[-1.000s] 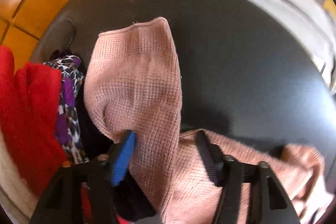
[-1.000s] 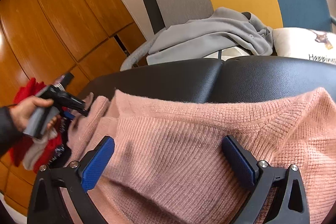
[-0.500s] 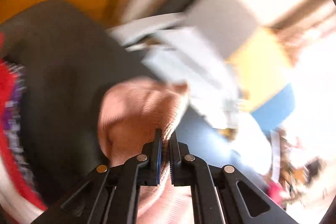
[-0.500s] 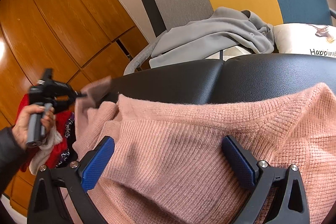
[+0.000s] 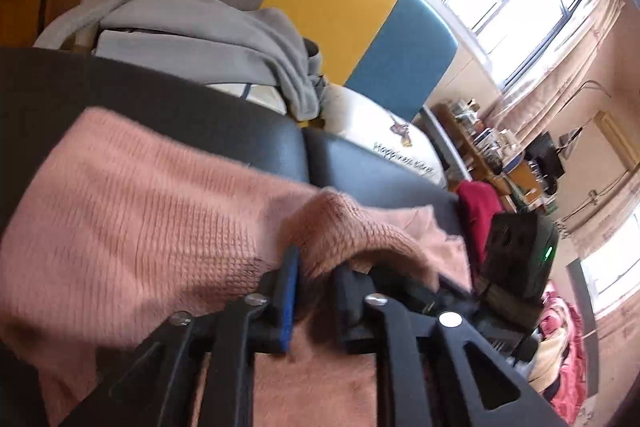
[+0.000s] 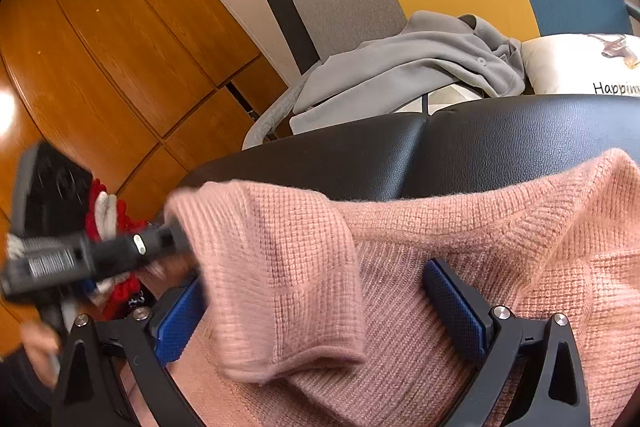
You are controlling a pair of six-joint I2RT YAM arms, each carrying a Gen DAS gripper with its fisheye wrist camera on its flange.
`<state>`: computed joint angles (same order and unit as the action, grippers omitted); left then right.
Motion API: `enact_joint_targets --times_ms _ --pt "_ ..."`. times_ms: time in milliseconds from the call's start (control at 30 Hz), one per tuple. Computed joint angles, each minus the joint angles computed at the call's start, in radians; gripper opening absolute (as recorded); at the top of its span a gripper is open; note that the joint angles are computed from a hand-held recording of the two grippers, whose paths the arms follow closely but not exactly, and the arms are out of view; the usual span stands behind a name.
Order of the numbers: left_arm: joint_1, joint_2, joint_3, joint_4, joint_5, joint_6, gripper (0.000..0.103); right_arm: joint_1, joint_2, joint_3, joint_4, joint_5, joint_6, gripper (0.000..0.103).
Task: Fold clothes
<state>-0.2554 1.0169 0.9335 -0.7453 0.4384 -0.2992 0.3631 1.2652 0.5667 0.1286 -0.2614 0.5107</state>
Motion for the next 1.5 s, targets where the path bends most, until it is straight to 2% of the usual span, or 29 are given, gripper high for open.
enact_joint_targets --times_ms 67,167,267,300,367,400,433,533,600,667,733,833,867,967,1033,1100,1200,1233,1267,1333,1500 --pt "0.11 -0.025 -0.042 -0.013 0.043 0.099 0.022 0.001 0.001 0.002 -0.003 0.0 0.003 0.103" --pt "0.19 -0.123 -0.112 -0.063 0.082 0.145 0.027 -0.003 -0.002 0.026 -0.052 -0.02 -0.003 0.103" --pt "0.312 -0.188 -0.213 -0.063 0.177 0.216 0.028 0.002 -0.04 0.104 -0.262 -0.011 -0.058 0.103" --pt "0.369 -0.165 -0.229 -0.059 0.222 0.272 0.028 0.005 -0.065 0.128 -0.337 0.002 -0.07 0.103" --pt "0.519 -0.194 -0.263 -0.139 0.292 0.386 0.028 0.003 -0.147 0.151 -0.465 0.043 -0.075 0.103" --pt "0.542 -0.183 -0.293 -0.104 0.295 0.4 0.028 -0.001 -0.209 0.148 -0.514 0.07 -0.061 0.103" --pt "0.606 -0.187 -0.306 -0.124 0.303 0.443 0.028 -0.004 -0.277 0.137 -0.555 0.083 -0.028 0.103" --pt "0.714 -0.124 -0.331 -0.116 0.357 0.502 0.028 0.015 -0.493 0.068 -0.579 0.026 0.165 0.103" --pt "0.769 -0.099 -0.337 -0.128 0.409 0.545 0.028 0.076 -0.609 -0.04 -0.426 -0.04 0.369 0.103" --pt "0.799 -0.078 -0.339 -0.143 0.439 0.588 0.028 0.148 -0.62 -0.183 -0.108 -0.083 0.591 0.103" --pt "0.808 -0.086 -0.342 -0.145 0.446 0.597 0.028 0.205 -0.491 -0.281 0.232 -0.053 0.785 0.103" --pt "0.844 -0.058 -0.337 -0.17 0.484 0.644 0.028 0.249 -0.23 -0.311 0.535 0.058 0.969 0.099" --pt "0.861 -0.045 -0.335 -0.183 0.5 0.666 0.028 0.255 -0.164 -0.291 0.558 0.111 0.993 0.096" --pt "0.88 -0.016 -0.337 -0.19 0.53 0.696 0.028 0.254 -0.081 -0.192 0.449 0.169 0.969 0.076" --pt "0.881 -0.013 -0.336 -0.191 0.539 0.697 0.028 0.259 -0.047 -0.125 0.356 0.213 0.955 0.075" --pt "0.891 -0.008 -0.338 -0.203 0.551 0.711 0.028 0.267 -0.028 -0.092 0.302 0.278 0.964 0.07" --pt "0.898 0.003 -0.339 -0.205 0.563 0.722 0.028 0.276 -0.014 -0.07 0.246 0.359 0.99 0.037" --pt "0.904 0.008 -0.336 -0.214 0.569 0.731 0.028 0.27 -0.013 -0.057 0.207 0.359 0.988 0.016" --pt "0.909 0.012 -0.333 -0.223 0.574 0.741 0.028 0.255 -0.023 -0.046 0.167 0.346 0.973 0.01" --pt "0.91 0.033 -0.312 -0.254 0.576 0.763 0.029 0.246 -0.05 0.0 0.07 0.345 0.882 0.009" --pt "0.871 0.049 -0.253 -0.208 0.573 0.663 0.032 0.232 -0.105 0.182 -0.181 0.357 0.588 0.008"
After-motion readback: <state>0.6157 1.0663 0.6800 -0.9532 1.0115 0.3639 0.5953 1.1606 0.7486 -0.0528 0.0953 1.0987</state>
